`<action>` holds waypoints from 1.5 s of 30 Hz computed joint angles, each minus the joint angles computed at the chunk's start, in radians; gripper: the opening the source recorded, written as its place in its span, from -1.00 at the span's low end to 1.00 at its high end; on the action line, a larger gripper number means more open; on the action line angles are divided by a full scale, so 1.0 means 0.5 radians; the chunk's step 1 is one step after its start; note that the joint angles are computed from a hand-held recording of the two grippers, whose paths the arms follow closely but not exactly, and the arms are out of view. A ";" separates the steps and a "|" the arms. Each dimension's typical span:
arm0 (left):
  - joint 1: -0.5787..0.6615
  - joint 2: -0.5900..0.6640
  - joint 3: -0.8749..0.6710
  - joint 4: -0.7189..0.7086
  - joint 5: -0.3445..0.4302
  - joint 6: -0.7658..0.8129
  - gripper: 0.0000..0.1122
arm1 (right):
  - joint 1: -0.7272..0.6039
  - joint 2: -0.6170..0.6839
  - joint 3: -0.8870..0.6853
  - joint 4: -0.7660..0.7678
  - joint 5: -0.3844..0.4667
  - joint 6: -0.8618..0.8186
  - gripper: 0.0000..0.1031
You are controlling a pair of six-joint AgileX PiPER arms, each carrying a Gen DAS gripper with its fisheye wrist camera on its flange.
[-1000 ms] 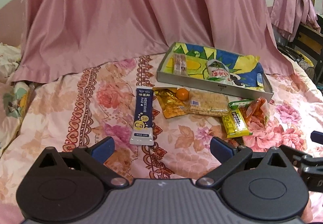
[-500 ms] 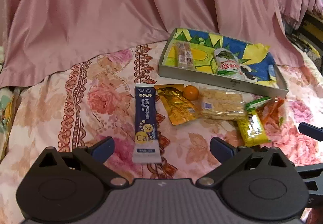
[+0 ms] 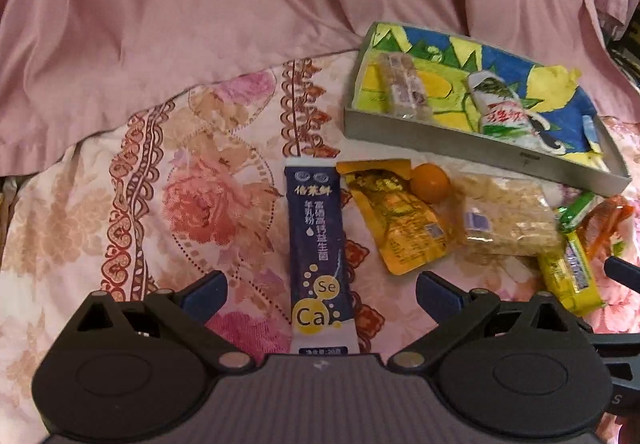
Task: Organize snacks
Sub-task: 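Grasp the yellow snack bar with the right tool while the left tool grasps the navy milk stick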
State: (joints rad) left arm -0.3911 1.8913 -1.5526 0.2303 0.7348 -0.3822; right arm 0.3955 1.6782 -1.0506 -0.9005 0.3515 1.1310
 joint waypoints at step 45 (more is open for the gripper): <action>0.019 0.219 -0.231 -0.298 0.175 0.221 0.12 | 0.138 0.093 -0.046 0.158 0.013 -0.180 0.30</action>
State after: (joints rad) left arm -0.3817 2.0006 -1.6683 0.0815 0.8224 -0.2715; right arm 0.4642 1.7245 -1.0736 -0.8216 0.3579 1.0408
